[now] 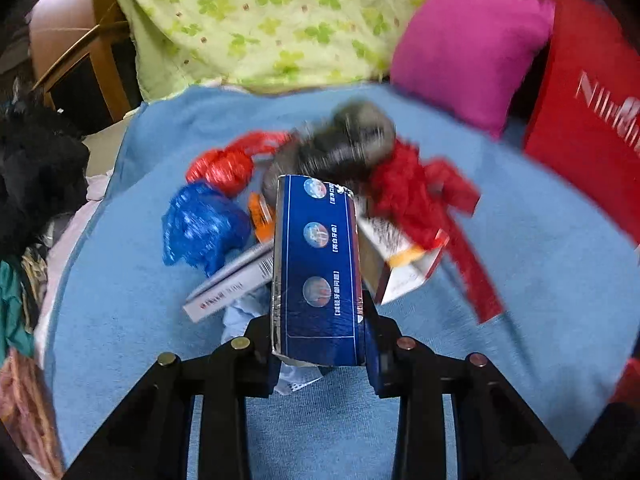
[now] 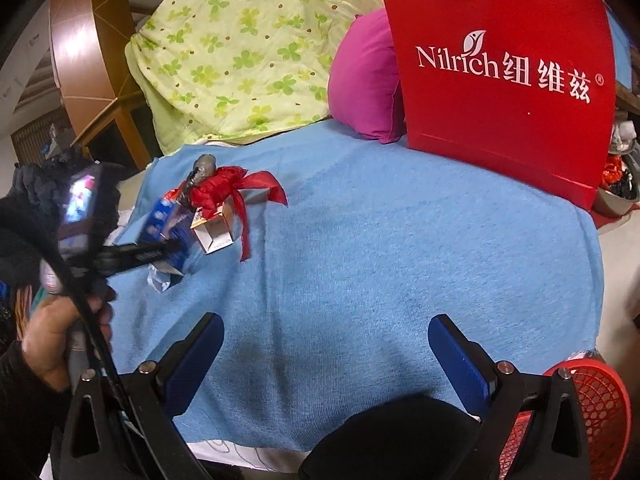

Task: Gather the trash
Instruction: 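Lift the blue box with the left gripper while the right gripper grasps the white cloth bundle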

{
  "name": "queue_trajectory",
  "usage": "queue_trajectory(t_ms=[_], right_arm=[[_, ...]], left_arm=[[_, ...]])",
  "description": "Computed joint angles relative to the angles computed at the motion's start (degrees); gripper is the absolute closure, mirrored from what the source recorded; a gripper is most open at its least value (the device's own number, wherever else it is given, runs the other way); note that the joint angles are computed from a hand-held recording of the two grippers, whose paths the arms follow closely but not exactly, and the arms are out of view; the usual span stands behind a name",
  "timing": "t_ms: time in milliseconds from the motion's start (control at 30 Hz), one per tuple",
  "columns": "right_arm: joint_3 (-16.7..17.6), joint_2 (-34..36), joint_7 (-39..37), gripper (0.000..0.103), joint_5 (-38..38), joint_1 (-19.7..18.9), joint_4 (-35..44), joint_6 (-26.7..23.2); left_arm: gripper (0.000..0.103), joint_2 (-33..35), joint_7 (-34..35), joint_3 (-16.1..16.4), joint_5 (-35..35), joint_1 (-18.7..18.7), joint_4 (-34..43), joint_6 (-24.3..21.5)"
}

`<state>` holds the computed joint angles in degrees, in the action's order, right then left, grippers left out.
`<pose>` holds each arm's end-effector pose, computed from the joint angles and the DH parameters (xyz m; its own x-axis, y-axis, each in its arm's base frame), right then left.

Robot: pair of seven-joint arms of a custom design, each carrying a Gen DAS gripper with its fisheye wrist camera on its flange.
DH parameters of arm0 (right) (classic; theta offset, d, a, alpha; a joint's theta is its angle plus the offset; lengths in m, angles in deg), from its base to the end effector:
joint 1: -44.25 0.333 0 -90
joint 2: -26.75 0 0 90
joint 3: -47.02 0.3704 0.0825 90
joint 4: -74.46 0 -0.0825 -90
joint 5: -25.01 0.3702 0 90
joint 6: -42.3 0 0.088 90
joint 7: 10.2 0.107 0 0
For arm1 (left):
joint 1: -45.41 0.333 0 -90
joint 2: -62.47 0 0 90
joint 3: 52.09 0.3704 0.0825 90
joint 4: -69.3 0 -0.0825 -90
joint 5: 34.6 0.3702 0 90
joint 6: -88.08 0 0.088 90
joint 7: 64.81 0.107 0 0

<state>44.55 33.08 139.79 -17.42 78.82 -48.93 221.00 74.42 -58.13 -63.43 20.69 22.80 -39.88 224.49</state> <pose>0.4639 0.3603 0.4976 0.3313 -0.9187 -0.2149 -0.6819 -0.0758 -0.7275 0.5334 -0.3386 0.4832 0.2564 -0.9650 -0.0554 -0.7176 -0.1516 -0.6797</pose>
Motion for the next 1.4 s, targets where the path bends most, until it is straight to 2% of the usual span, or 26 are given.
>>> queue_trajectory(t_ms=[67, 133, 267, 300, 467, 633, 733, 867, 1067, 1133, 1167, 1233, 1267, 1333, 1400], right_arm=[[0.5, 0.2, -1.0, 0.0, 0.4, 0.1, 0.6, -0.9], [1.8, 0.7, -3.6, 0.0, 2.5, -0.3, 1.4, -1.7], [5.5, 2.5, -14.4, 0.0, 10.8, -0.8, 3.9, -3.0], [7.3, 3.2, -18.6, 0.0, 14.2, -1.4, 4.8, -3.2], [16.4, 8.2, -36.9, 0.0, 27.4, -4.4, 11.2, -5.8], [20.6, 17.4, -48.3, 0.0, 34.1, -3.2, 24.6, -13.7], [18.5, 23.5, -50.7, 0.0, 34.6, 0.8, 34.5, -19.4], [13.6, 32.8, -51.8, 0.002, 34.5, 6.8, 50.4, -28.8], [8.0, 42.5, -53.4, 0.007, 37.1, 11.9, 67.2, -39.0], [6.7, 45.9, -53.9, 0.02, 38.3, 12.8, 73.3, -43.8], [5.8, 46.9, -53.7, 0.034, 38.5, 13.3, 75.0, -45.3], [4.8, 46.8, -53.8, 0.049, 38.4, 13.9, 74.9, -44.8], [4.7, 47.7, -53.9, 0.066, 38.8, 14.0, 76.9, -46.1], [4.4, 48.3, -53.4, 0.071, 39.5, 14.0, 78.8, -47.3], [3.7, 47.3, -52.4, 0.075, 39.3, 14.3, 77.4, -46.7]], left_arm=[[0.068, -3.9, -5.8, 0.5, 3.8, 0.0, -3.7, 1.6], [0.068, -7.6, -11.4, 0.2, 7.1, 0.5, -7.1, 1.1], [0.068, -13.6, -20.1, -2.0, 10.3, 2.6, -13.4, -5.2], [0.068, -14.9, -21.8, -2.4, 10.1, 3.2, -15.2, -6.5], [0.068, -17.8, -26.6, -3.1, 6.9, 6.6, -21.8, -6.8], [0.068, -18.4, -28.8, -3.6, 5.6, 8.5, -23.6, -6.6], [0.068, -18.4, -29.0, -3.3, 5.0, 9.2, -24.1, -5.2], [0.068, -18.8, -29.9, -3.1, 4.6, 10.1, -25.1, -2.7], [0.068, -18.2, -30.0, -3.1, 5.4, 10.8, -24.8, -1.0], [0.068, -18.2, -30.2, -3.0, 5.6, 11.0, -24.9, -0.3], [0.068, -18.1, -30.0, -3.0, 5.7, 11.1, -24.8, -0.2], [0.068, -18.2, -30.2, -2.9, 6.1, 11.2, -25.0, 0.7], [0.068, -18.3, -30.4, -2.9, 6.4, 11.3, -25.1, 0.9], [0.068, -18.5, -30.6, -3.0, 6.9, 11.3, -25.2, 1.0], [0.068, -18.7, -31.2, -3.1, 7.3, 11.4, -25.3, 1.1]])
